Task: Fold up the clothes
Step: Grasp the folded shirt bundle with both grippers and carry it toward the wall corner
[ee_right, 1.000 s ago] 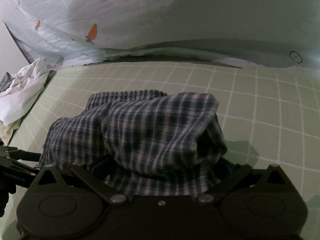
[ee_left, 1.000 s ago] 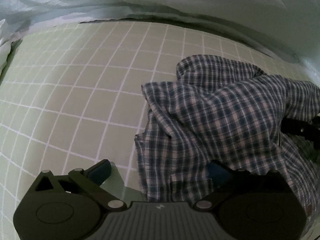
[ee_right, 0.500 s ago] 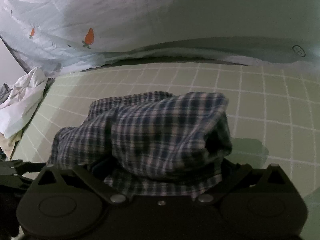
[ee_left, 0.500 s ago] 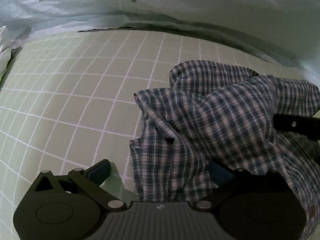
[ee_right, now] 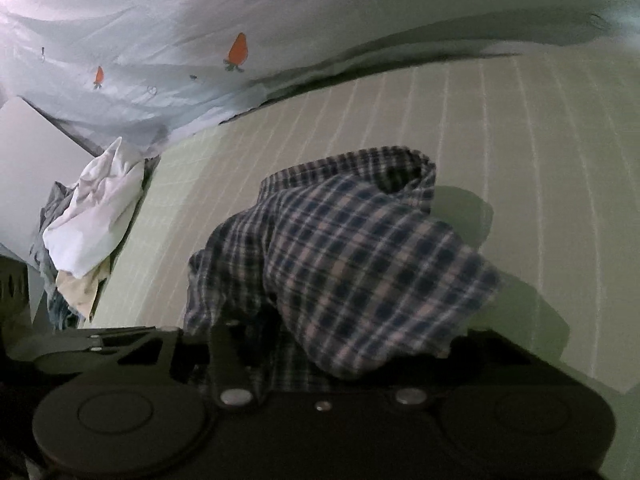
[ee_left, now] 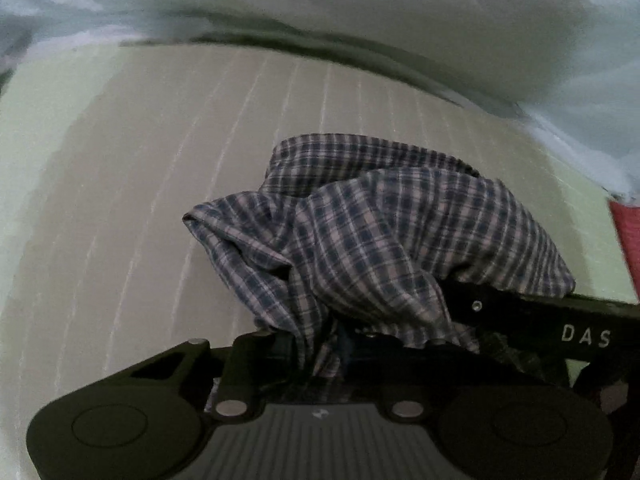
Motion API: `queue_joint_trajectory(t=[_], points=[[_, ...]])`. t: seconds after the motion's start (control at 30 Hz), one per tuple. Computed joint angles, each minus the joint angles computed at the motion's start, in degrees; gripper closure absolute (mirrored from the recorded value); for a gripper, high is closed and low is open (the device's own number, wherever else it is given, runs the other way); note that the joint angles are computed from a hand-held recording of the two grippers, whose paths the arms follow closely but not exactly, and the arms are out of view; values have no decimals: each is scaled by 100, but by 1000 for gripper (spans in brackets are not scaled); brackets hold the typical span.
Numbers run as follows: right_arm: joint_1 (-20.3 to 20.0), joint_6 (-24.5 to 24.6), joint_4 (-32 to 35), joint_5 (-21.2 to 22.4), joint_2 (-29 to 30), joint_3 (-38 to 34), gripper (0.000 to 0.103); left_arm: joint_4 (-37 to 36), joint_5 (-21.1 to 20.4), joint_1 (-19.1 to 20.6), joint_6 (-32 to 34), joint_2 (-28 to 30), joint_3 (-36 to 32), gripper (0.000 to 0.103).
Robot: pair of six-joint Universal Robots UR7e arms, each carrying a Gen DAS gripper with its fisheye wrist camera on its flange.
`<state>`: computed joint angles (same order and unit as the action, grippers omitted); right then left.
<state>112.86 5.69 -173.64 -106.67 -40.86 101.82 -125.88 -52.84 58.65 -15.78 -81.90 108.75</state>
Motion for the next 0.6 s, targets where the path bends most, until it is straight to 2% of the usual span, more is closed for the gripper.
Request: queue_joint_trajectory(t=[0.13, 0.27, 0.47, 0.6], points=[[352, 538, -252, -304, -357, 755, 58, 602, -354, -217, -465, -705, 462, 84], [753, 1044, -463, -721, -664, 1379, 59, 1066, -651, -508, -642, -1236, 797, 85], [1321, 1708, -769, -1561, -953, 1887, 59, 1195, -1070, -852, -252, -1518, 991, 85], [1726, 2321, -766, -2240, -1195, 2187, 59, 1284, -1448, -1101, -11, -1606, 1093, 85]])
